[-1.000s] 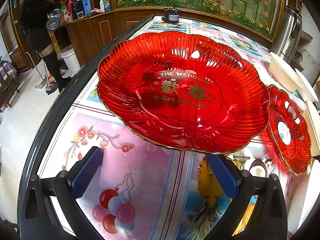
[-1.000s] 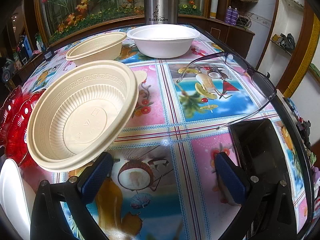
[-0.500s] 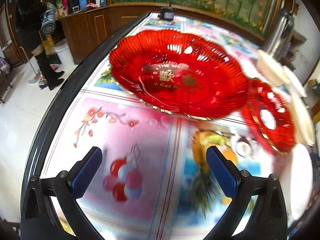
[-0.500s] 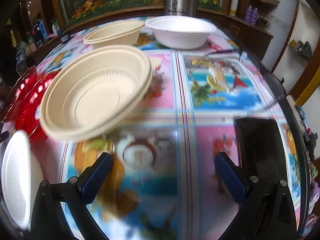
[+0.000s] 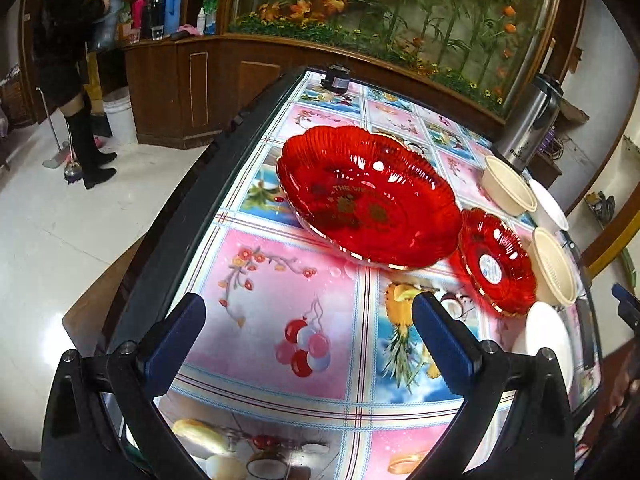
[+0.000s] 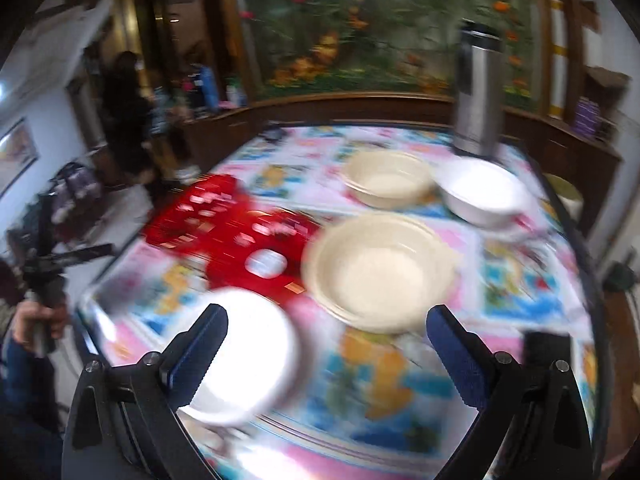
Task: Organize plates and bowls
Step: 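Grasp the large red wedding plate rim with the left gripper and lift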
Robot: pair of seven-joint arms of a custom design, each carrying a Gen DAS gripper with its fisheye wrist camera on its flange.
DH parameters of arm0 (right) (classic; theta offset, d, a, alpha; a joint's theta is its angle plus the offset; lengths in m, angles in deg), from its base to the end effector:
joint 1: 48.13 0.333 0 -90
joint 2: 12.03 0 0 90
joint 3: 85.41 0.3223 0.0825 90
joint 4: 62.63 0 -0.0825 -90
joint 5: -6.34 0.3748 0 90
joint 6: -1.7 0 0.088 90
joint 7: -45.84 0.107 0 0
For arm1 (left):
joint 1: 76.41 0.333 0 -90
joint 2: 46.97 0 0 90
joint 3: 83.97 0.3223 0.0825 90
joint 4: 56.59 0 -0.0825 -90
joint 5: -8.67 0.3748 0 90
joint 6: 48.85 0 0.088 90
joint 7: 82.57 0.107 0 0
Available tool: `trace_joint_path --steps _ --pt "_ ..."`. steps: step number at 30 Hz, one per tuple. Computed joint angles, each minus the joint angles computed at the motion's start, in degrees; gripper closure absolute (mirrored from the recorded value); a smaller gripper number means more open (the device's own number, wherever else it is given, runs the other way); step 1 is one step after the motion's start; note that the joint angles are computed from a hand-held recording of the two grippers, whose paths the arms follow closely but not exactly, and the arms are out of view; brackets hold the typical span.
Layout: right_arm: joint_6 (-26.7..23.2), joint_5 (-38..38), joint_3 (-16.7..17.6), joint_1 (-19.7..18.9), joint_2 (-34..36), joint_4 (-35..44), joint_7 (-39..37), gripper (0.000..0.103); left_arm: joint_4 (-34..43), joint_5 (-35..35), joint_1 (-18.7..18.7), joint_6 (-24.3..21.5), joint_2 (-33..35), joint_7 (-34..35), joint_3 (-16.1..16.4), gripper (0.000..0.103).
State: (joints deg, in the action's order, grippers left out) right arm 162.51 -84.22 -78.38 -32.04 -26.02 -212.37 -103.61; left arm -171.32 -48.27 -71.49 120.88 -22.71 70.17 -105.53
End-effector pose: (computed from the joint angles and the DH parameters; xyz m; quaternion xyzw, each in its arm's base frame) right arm 0.3616 0.2058 0.3592 -0.5602 0.7203 -0.2779 0.3002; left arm 0.6164 -0.1090 0.3053 -0.5307 0.7733 -0.3328 0.0981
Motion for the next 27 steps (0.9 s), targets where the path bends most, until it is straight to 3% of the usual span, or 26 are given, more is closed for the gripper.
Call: trace_joint_path --steps 3,7,11,13,15,17,18,19,21,25,27 --pt "6.52 -2.29 -1.77 -0.63 4.89 7.1 -1.08 0.006 1.33 7.02 -3.53 -1.56 -0.12 -6.78 4.33 0.0" --pt "11.98 7.21 -2.63 -1.01 12.65 15.51 -11.67 0.01 5.48 14.78 -5.2 -5.36 1.86 -15.02 6.97 0.0" --pt "14.66 28.83 -2.59 -1.16 20.59 21.79 -33.24 0.02 11.49 20.69 -5.45 -11.47 5.6 -22.17 8.03 0.0" --pt "16.03 42.39 0.18 -3.81 24.51 24.14 -45.44 0.026 14.56 22.76 -5.46 -13.8 7.68 -25.01 8.2 0.0" --pt "16.06 51.87 4.46 -7.33 28.4 27.14 -54.44 0.037 16.91 24.94 -6.04 -13.75 9.4 -26.97 8.55 0.0" --pt "13.98 58.59 8.24 -10.17 32.29 30.84 -61.08 0.046 19.29 27.83 -7.1 -13.79 11.17 -29.29 9.38 0.015" --pt "13.33 61.49 9.95 -11.49 34.28 32.71 -63.69 0.05 20.38 29.11 -7.37 -14.3 12.0 -30.27 9.59 0.029" --pt "12.41 63.4 10.86 -12.2 36.26 34.86 -65.84 0.054 21.95 30.52 -7.78 -15.48 13.03 -31.67 10.0 0.036" --pt "9.07 65.5 10.5 -11.48 39.08 38.64 -68.19 0.065 24.95 31.15 -6.78 -17.9 15.14 -32.38 8.81 0.037" --pt "5.73 67.69 6.73 -8.1 42.9 44.06 -69.7 0.065 27.74 32.01 -6.47 -18.77 17.41 -33.32 8.1 0.04" --pt "5.28 70.42 6.96 -8.41 45.36 46.6 -72.06 0.065 29.75 32.83 -6.78 -19.66 18.81 -34.48 8.4 0.043"
